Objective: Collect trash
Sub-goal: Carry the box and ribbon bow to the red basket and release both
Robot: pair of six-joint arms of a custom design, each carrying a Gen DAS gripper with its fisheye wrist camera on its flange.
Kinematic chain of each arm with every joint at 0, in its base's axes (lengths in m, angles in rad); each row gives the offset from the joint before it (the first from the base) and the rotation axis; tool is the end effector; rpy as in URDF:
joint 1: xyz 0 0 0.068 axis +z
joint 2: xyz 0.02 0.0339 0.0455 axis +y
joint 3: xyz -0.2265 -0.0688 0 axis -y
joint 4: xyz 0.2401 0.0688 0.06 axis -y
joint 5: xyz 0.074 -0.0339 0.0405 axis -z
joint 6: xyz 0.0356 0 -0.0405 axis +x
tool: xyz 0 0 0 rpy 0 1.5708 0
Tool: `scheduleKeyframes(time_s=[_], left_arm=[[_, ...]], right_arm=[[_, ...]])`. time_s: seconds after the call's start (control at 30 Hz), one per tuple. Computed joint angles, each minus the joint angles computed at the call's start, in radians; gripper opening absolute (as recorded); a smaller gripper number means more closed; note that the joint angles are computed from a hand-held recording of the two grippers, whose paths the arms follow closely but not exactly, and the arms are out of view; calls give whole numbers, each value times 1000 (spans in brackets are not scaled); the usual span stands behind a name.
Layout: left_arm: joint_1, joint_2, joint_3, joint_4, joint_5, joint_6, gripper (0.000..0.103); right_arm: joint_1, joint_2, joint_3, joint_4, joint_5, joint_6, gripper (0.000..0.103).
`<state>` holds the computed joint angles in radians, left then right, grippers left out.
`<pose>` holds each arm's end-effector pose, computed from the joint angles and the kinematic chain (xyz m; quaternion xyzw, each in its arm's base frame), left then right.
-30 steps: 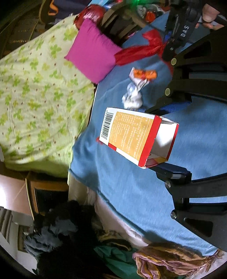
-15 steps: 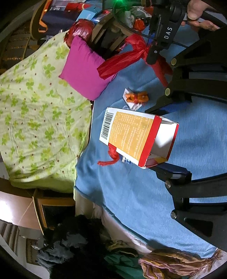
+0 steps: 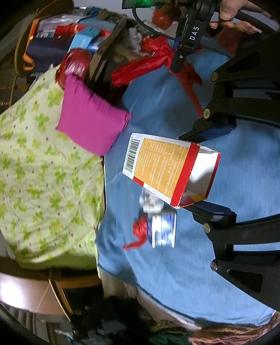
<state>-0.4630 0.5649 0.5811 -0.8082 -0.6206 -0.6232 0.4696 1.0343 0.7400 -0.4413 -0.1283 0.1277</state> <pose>0.1346 -0.0441 0.2254 -0.1860 0.8689 0.0550 0.4555 0.2052 0.1093 0.2226 -0.1808 0.8945 0.1751 0.3696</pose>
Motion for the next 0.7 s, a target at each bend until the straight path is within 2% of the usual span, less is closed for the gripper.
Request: scheduleKeyframes(time_s=[0.23,0.43,0.6,0.7], left_arm=[[-169,257,131,95,-20,-52,53],[-291,423,227,155,-25,-72,53],[-367,577,314,226,-3,-68,53],[-408,653,359,252,3,-62,53]], right_arm=[[-360,-101,-48,-78,-204,-136,36],[-757,-139,-48,-205,-408,-344,36],[-1079,-53,-23,-305,-517,-586,36],[-1209,25,-18,-334,-518,-728,36]])
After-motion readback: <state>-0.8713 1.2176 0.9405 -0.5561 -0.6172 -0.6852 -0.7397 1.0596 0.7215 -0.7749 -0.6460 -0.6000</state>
